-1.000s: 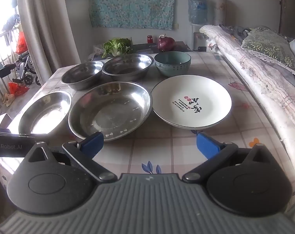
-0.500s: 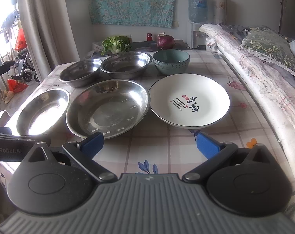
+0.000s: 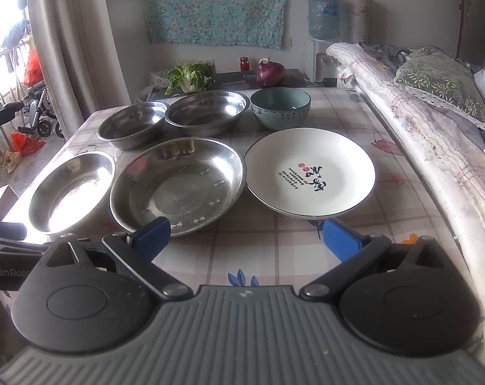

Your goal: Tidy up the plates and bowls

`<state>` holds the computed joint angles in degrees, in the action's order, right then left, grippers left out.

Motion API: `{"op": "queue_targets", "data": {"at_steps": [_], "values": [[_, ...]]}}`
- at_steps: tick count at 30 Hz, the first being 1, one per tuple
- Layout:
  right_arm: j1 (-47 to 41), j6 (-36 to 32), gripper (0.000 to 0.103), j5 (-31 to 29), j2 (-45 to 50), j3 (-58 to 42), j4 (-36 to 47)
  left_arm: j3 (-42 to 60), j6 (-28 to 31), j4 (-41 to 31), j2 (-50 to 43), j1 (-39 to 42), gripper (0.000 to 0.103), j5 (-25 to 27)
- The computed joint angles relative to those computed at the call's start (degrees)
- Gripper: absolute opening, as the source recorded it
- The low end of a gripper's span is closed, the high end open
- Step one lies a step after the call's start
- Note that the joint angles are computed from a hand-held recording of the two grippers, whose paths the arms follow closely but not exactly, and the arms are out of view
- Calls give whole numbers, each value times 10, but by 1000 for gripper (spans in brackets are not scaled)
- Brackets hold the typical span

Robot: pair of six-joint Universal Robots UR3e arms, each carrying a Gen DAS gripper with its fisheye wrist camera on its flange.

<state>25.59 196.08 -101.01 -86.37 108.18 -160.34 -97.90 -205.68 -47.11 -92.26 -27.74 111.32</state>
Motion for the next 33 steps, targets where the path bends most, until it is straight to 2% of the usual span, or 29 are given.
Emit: {"op": "queue_targets", "data": {"at_steps": [33], "values": [[9,-4,102,-11,11,-12,14,-11,2,0,6,16,103,-6]]}}
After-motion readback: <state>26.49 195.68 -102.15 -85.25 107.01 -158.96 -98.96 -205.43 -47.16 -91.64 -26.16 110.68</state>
